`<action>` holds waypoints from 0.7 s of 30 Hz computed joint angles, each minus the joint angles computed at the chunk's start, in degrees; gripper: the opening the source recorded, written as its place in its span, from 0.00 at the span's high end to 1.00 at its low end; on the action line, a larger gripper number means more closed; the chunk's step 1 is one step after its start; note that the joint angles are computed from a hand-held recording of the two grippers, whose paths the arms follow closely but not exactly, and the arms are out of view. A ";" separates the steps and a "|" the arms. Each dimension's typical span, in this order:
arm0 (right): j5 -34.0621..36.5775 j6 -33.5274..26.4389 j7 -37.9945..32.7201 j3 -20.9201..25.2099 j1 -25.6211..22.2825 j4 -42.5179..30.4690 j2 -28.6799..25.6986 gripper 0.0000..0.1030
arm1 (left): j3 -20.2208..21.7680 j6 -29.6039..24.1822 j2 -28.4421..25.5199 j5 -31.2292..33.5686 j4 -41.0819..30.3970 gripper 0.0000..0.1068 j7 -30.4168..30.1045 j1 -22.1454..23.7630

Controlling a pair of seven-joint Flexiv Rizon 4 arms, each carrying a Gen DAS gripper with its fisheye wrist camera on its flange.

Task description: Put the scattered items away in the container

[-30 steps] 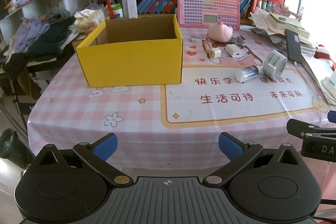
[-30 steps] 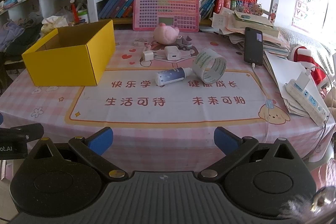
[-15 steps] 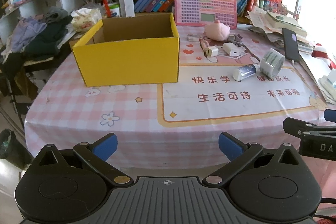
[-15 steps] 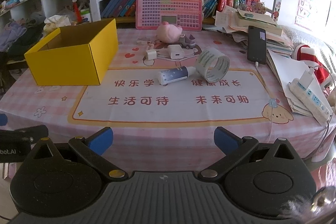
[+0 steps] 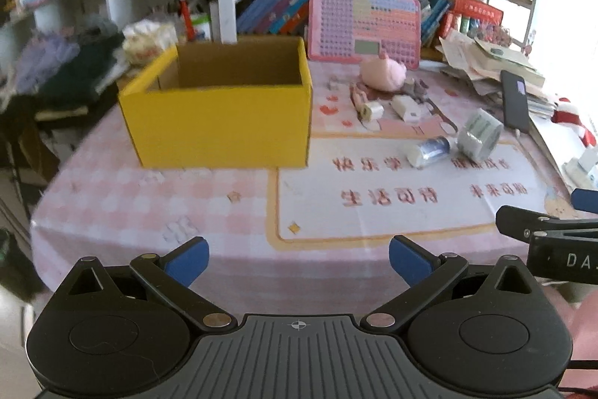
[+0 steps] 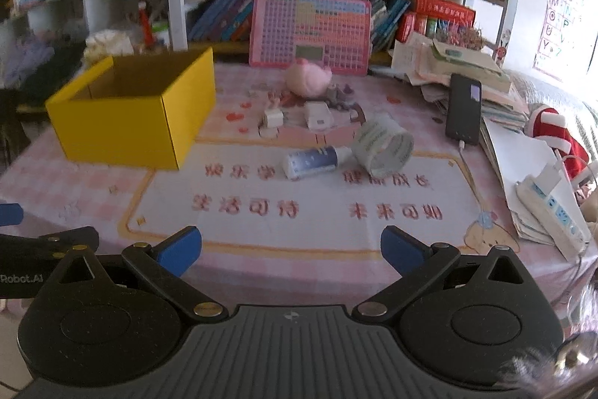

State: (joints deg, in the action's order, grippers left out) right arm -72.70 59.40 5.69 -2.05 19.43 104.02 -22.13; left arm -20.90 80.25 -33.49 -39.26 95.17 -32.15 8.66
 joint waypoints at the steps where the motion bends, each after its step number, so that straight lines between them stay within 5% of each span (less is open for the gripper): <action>1: -1.69 0.49 1.50 -0.46 0.02 0.20 0.19 0.00 | -0.60 0.57 0.01 -0.37 0.07 0.04 0.40 0.38; 15: 0.41 -0.07 2.38 1.32 -0.36 3.06 1.40 0.00 | -0.69 -1.16 1.93 -1.19 2.52 0.04 2.74 0.64; 21: -1.02 -1.30 3.50 1.39 0.18 3.63 2.16 0.00 | -5.31 -0.09 3.40 -7.97 5.05 0.04 9.35 3.60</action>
State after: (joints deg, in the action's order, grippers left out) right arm -73.72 58.11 9.19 -0.66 19.61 107.65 -19.97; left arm -26.21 80.16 -30.09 -47.23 100.22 -22.80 12.26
